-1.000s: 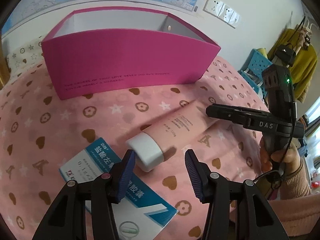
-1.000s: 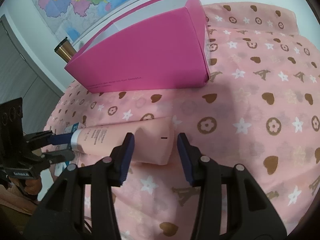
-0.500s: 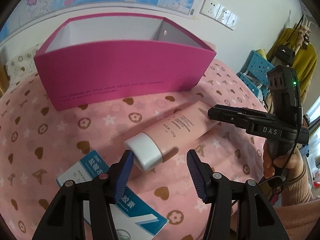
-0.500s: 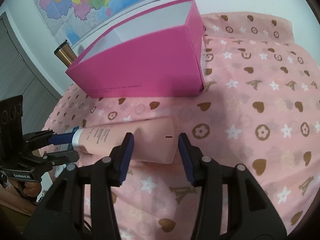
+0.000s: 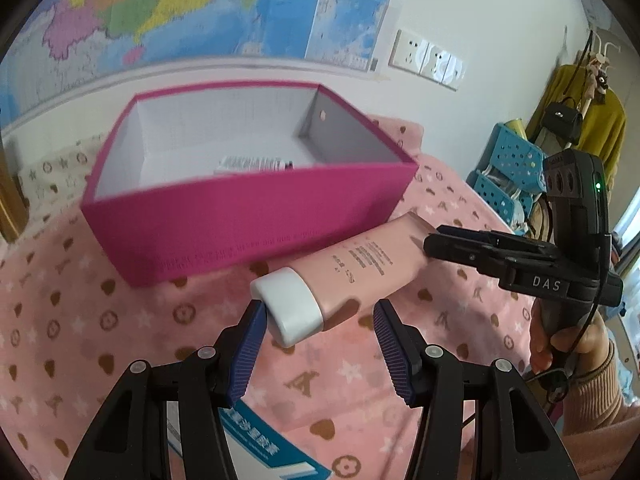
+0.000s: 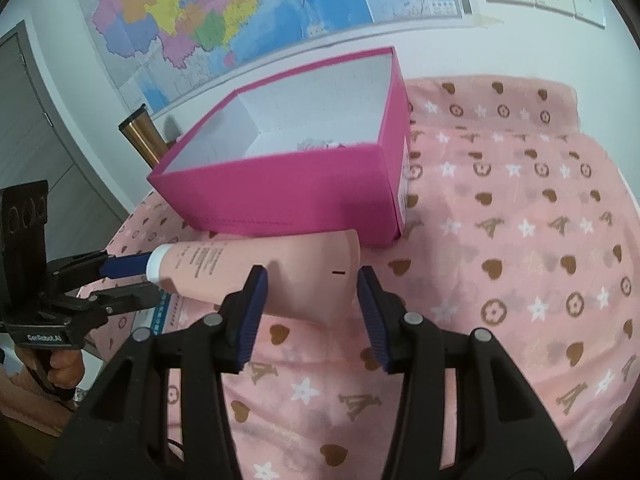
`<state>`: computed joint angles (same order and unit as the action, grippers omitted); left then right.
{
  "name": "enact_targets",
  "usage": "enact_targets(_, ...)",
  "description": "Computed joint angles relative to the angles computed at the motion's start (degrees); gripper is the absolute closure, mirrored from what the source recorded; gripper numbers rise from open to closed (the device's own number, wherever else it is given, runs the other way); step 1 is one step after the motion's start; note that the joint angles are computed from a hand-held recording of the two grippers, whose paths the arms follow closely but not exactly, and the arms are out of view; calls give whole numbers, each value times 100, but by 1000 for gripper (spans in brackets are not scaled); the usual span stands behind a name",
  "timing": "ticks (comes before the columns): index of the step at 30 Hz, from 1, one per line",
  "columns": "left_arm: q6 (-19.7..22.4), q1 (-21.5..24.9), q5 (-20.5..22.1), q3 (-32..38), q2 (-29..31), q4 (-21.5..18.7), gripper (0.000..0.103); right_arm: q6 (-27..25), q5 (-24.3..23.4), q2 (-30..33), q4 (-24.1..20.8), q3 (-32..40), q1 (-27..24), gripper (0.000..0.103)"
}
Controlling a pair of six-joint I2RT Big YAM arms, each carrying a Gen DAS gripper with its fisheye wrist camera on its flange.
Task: Organize rigid objects
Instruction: 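Lower the pink lotion tube into the magenta box and open the right gripper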
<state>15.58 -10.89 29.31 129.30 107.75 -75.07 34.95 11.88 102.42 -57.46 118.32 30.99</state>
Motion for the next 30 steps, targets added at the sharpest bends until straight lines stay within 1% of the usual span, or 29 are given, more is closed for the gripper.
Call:
enact_targets(3, -47, -7, -14, 154, 41, 83, 47, -68, 58, 34, -14, 128, 2, 53)
enact_targets(9, -129, -28, -116, 641, 255, 121, 47, -227, 151, 196, -115, 535, -16, 53)
enact_targets(18, -216, -39, -192, 1452, 645, 38, 47, -465, 266, 469, -319, 1142, -73, 52)
enact_targets(22, -246, -55, -244, 1668, 767, 30, 47, -536, 276, 571, -370, 1348, -115, 52)
enact_targets(28, -304, -67, -283, 2458, 1206, -263, 47, -652, 274, 750, -480, 1687, -178, 52)
enact_targets(30, -308, -69, -289, 2885, 1439, -445, 47, -679, 270, 820, -541, 1814, -202, 52)
